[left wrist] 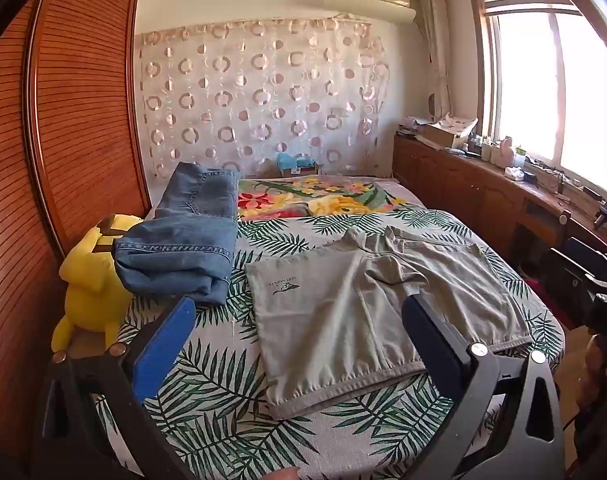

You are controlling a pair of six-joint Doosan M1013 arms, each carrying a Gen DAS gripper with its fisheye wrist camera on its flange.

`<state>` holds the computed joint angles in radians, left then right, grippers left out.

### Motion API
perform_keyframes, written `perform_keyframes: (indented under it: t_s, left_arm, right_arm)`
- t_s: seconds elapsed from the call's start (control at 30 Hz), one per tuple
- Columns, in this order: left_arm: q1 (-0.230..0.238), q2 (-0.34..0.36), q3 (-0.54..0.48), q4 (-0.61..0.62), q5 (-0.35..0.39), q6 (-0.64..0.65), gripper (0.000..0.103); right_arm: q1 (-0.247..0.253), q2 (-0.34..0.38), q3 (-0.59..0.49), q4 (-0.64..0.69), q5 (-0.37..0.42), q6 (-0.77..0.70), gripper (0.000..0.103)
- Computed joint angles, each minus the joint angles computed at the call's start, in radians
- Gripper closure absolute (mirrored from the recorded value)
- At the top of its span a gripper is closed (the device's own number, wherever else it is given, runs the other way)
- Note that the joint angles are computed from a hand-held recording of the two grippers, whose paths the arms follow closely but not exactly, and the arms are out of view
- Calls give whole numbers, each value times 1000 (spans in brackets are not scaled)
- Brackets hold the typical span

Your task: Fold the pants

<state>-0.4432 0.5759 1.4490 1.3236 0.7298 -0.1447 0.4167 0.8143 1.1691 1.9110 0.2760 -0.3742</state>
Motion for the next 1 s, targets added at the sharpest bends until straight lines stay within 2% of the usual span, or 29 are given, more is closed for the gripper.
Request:
perform_keyframes:
  t_s: [0.3, 0.37, 0.63, 1.0]
  left_arm:
    - [-2, 1, 1, 18, 6, -14, 0]
    - [-2, 1, 2, 19, 3, -16, 0]
    - [0, -5, 10, 29, 5, -27, 0]
    - [-7, -15, 9, 30, 13, -23, 0]
  right_arm:
    - [3, 1, -4, -34, 7, 34, 0]
    - [-2, -5, 9, 10, 13, -8, 0]
    - [0, 2, -4, -32, 9, 33, 0]
    - [0, -3, 5, 2, 14, 3, 0]
